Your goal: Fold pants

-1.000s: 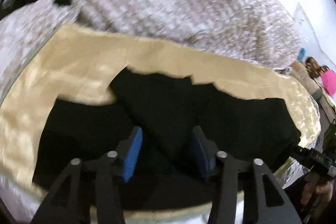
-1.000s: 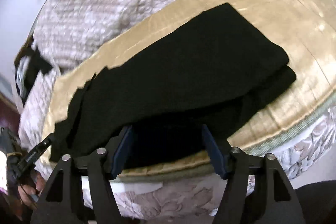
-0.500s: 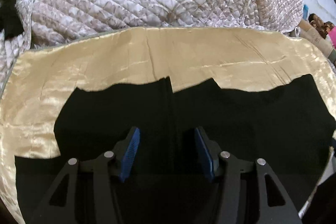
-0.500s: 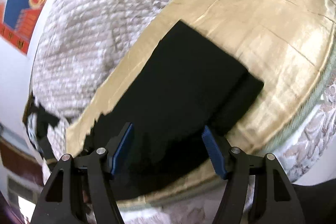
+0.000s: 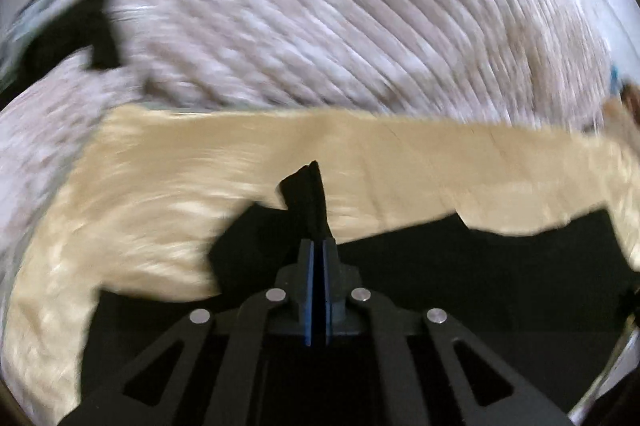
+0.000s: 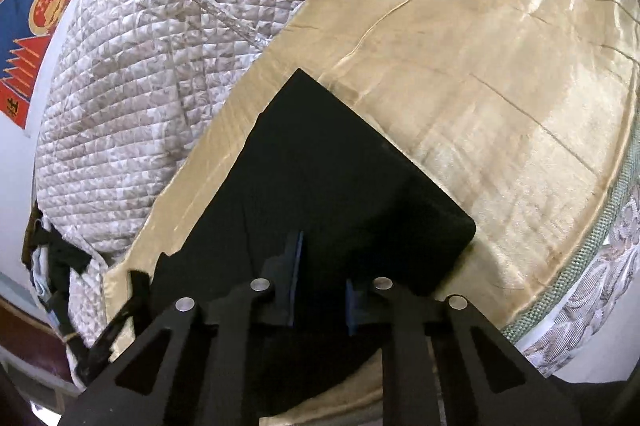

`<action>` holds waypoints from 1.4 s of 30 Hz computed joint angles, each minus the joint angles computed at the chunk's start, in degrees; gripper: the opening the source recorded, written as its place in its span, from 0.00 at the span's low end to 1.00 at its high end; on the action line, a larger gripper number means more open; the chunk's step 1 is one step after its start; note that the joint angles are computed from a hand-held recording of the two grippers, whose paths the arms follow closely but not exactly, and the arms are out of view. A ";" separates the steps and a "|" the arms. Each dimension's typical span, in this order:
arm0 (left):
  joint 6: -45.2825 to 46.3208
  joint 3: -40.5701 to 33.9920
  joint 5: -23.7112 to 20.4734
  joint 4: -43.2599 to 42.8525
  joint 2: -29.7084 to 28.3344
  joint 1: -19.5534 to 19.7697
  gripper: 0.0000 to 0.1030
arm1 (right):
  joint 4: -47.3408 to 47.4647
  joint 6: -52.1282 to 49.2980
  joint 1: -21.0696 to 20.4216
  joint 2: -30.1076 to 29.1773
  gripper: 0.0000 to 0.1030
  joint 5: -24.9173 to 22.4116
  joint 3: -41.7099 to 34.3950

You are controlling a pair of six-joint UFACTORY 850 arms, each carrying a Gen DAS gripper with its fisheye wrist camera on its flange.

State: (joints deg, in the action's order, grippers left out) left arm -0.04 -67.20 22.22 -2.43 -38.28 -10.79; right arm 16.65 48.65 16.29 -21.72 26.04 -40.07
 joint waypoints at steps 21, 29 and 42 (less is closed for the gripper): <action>-43.21 14.15 6.40 24.90 2.96 14.75 0.16 | 2.27 -2.17 0.67 0.05 0.16 -0.38 -0.15; -29.99 14.02 4.24 12.17 3.88 12.48 0.04 | 6.89 -8.79 0.92 0.10 0.14 -1.90 -1.11; -27.40 17.74 5.37 12.38 6.82 13.30 0.04 | 9.62 -10.43 2.41 5.15 0.08 0.82 2.03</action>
